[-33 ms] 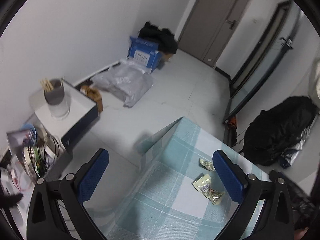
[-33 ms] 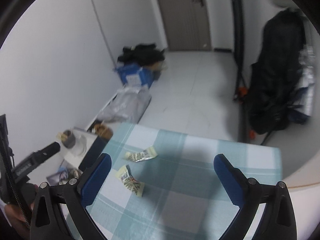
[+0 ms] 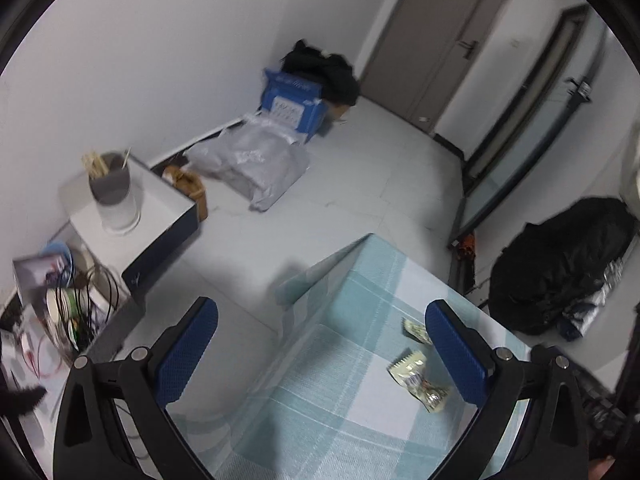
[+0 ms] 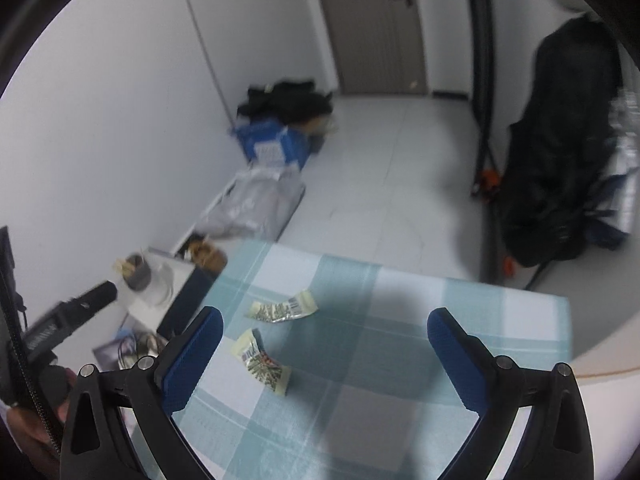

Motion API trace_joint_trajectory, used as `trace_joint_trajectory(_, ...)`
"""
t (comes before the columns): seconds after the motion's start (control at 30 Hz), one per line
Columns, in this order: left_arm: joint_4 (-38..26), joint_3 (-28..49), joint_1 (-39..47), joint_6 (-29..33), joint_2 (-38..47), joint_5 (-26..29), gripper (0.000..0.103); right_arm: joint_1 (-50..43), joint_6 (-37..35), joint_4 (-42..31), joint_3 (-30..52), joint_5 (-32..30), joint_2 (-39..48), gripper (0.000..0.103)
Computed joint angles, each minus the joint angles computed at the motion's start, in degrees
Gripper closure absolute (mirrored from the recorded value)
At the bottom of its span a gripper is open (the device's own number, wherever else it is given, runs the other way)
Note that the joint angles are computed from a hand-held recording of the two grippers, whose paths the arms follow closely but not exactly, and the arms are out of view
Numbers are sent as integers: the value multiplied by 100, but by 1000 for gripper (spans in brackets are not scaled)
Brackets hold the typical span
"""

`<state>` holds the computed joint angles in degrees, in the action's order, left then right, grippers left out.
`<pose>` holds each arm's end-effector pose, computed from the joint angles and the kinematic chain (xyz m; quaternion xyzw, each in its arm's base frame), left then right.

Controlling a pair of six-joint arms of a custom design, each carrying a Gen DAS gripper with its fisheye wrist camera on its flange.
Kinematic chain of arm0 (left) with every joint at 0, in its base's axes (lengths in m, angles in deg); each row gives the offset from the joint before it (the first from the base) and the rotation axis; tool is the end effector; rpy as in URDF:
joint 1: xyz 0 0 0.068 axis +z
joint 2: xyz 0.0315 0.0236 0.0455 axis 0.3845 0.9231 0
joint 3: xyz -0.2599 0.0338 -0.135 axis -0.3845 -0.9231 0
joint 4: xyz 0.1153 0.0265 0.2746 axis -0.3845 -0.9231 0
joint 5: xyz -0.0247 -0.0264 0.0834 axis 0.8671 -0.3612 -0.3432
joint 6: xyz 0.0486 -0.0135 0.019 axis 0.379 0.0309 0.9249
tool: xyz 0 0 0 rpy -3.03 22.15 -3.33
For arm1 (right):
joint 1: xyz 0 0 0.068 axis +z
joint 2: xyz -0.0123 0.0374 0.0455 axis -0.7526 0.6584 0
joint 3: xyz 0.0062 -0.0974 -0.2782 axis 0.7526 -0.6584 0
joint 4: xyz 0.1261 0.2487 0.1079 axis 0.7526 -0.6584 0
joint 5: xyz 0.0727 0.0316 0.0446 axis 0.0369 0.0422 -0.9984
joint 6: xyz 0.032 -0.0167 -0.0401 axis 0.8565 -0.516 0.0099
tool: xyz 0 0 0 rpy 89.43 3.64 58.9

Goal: Collect trash
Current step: 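Move both grippers back over the table toward the cream wrappers, then lower the right gripper onto the cream barcode wrapper and close it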

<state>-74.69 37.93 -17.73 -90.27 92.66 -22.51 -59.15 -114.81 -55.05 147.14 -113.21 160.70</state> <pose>0.1873 -0.1339 0.3628 -0.3249 0.8704 -0.0598 0.3651 0.3229 -0.0390 0.3461 -0.2329 0.9086 0.1886 0.2909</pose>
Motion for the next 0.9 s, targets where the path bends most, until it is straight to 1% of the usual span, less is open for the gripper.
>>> trace_joint_trajectory(0.03,103,-83,179,77,-55,150,1,168,-31,-51,43,62,150,1)
trace_joint_trajectory(0.1,167,-107,288,84,-34,264,1,451,-57,-18,15,223,303,1)
trace_joint_trajectory(0.27,288,-176,493,121,-14,522,1,1098,-148,344,-245,770,558,3)
trace_joint_trajectory(0.37,383,-251,628,140,-97,674,1,1283,5,572,-385,884,648,3)
trace_joint_trajectory(0.47,469,-346,741,176,-180,818,1,1499,195,831,-504,1162,755,4)
trace_joint_trajectory(0.53,509,-394,815,205,-217,912,1,1623,306,952,-498,1267,875,10)
trace_joint_trajectory(0.57,504,-409,837,197,-232,937,1,1659,332,974,-478,1321,926,10)
trace_joint_trajectory(0.67,537,-473,927,185,-295,1018,1,1844,299,1292,-670,1707,774,17)
trace_joint_trajectory(0.7,536,-478,953,181,-300,1037,1,1898,215,1423,-802,1824,669,22)
trace_joint_trajectory(0.77,531,-480,991,186,-303,1071,1,1910,84,1521,-951,1861,556,22)
trace_joint_trajectory(0.9,536,-482,984,146,-302,1085,1,1803,-1,1644,-1086,1728,445,28)
